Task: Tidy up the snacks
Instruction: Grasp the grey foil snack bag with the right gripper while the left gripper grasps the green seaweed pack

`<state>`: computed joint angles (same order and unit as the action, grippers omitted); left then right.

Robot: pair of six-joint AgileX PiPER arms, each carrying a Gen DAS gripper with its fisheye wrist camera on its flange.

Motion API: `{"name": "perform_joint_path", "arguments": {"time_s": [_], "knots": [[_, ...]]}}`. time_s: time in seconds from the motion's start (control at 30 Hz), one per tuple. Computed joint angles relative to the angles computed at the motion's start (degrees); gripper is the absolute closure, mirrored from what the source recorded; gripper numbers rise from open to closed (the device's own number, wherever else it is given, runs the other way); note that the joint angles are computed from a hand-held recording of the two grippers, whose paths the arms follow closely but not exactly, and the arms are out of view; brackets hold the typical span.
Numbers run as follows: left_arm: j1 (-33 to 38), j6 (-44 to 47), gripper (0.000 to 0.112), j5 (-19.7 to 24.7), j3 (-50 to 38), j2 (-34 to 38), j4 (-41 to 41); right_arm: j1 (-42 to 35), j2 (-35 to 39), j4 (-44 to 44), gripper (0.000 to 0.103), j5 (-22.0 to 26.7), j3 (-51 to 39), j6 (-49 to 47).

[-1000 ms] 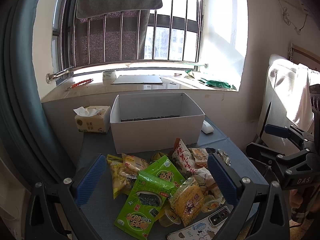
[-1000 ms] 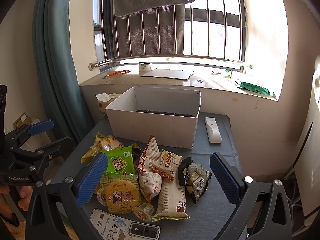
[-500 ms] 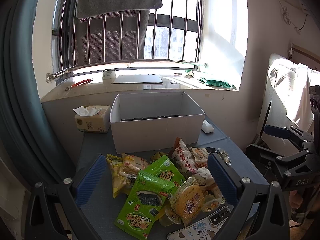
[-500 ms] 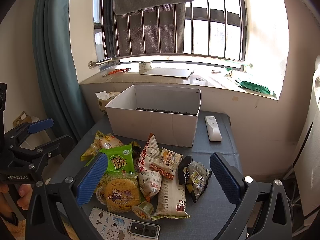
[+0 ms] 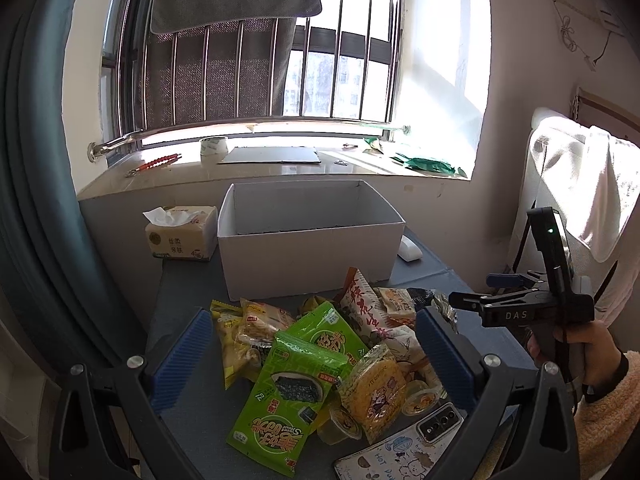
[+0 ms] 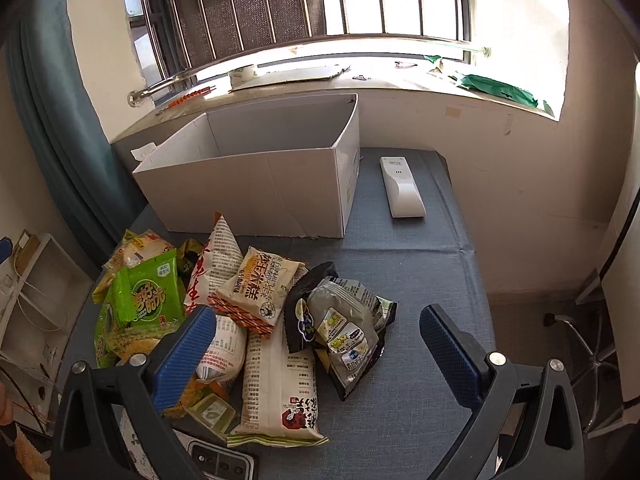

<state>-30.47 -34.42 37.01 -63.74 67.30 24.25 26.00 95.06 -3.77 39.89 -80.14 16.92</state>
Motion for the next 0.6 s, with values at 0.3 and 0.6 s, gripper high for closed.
{"name": "perform_joint_path", "arguments": {"time_s": [0.3, 0.6], "knots": [[3.50, 3.52, 0.009, -1.16, 2.41, -0.77, -5.00, -8.56, 11.20, 20.68, 0.000, 0.63, -2.90, -15.06], [6.99, 6.49, 0.010, -1.91, 4.81, -0.87, -8.70, -11.35, 8.26, 33.27, 0.058, -3.67, 3.66, -23.78]]}}
